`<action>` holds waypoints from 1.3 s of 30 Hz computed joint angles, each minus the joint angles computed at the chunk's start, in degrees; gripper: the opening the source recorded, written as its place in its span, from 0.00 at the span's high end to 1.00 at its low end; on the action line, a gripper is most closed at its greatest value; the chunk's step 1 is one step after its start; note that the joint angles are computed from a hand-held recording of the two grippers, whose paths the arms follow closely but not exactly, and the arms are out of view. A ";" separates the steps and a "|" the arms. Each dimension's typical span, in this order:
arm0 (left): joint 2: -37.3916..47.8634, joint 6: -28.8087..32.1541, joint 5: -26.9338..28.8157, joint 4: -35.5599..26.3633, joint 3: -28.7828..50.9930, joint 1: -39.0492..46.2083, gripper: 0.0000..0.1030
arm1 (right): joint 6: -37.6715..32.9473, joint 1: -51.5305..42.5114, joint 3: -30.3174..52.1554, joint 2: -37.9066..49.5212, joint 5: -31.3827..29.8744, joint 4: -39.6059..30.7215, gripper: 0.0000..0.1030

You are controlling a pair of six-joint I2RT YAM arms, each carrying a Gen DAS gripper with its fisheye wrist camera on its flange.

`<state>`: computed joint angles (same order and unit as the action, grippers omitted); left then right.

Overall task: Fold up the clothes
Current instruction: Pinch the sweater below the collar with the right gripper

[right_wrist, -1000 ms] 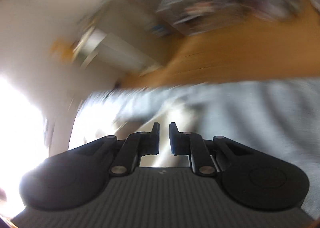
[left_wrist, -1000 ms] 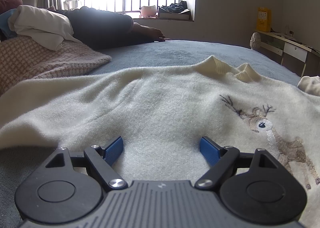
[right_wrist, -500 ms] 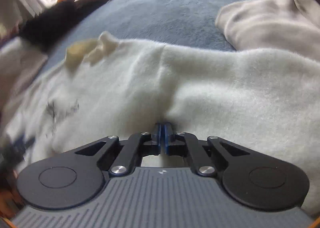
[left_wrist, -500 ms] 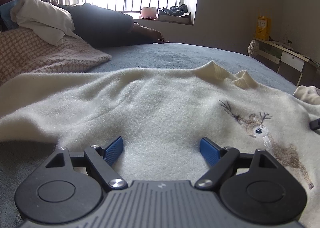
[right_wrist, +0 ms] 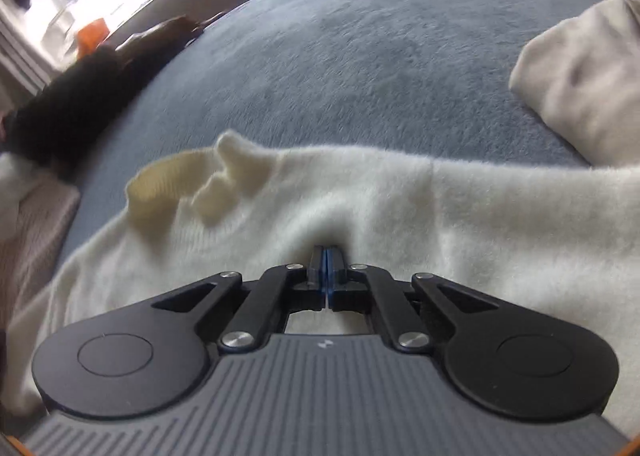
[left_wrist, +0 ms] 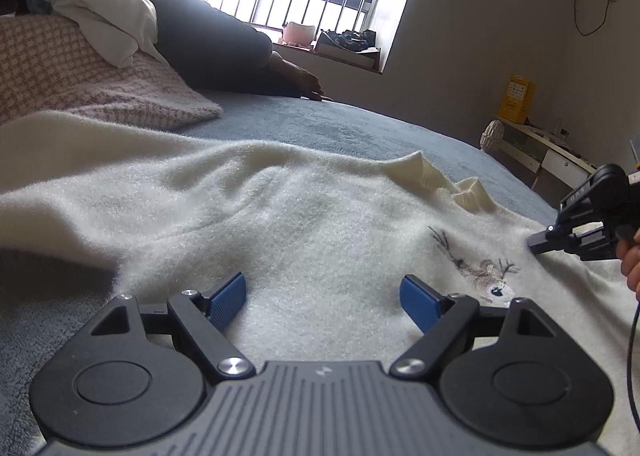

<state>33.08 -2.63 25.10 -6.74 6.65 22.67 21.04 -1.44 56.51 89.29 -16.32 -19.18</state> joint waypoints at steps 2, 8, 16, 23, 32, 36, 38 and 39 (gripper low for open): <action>0.17 -0.26 1.59 0.46 -0.25 1.21 0.17 | 2.74 1.37 0.08 -1.25 -7.19 -1.62 0.95; -0.29 -0.40 3.37 0.64 -0.71 2.56 0.17 | -4.94 15.34 4.51 6.29 1.61 -2.28 1.00; 1.11 -0.75 7.90 3.12 -1.74 6.13 0.17 | 0.02 17.38 12.77 11.39 3.47 -1.35 0.95; 0.93 -0.66 8.76 3.33 -2.06 6.85 0.17 | -3.52 22.52 20.25 20.23 1.75 -2.08 1.00; 0.75 -0.93 9.08 3.55 -2.28 7.06 0.17 | -6.41 16.30 11.83 6.66 2.47 -9.35 0.96; 0.64 -0.86 8.95 3.51 -2.32 6.97 0.17 | -13.84 14.16 7.92 6.36 12.20 -9.16 1.00; 0.50 -0.89 8.43 3.42 -2.30 6.55 0.17 | -11.84 11.79 9.93 11.35 11.80 -3.57 1.00; 0.49 -0.93 8.01 3.40 -2.25 6.20 0.17 | -10.67 10.91 11.30 13.59 11.66 -1.26 1.00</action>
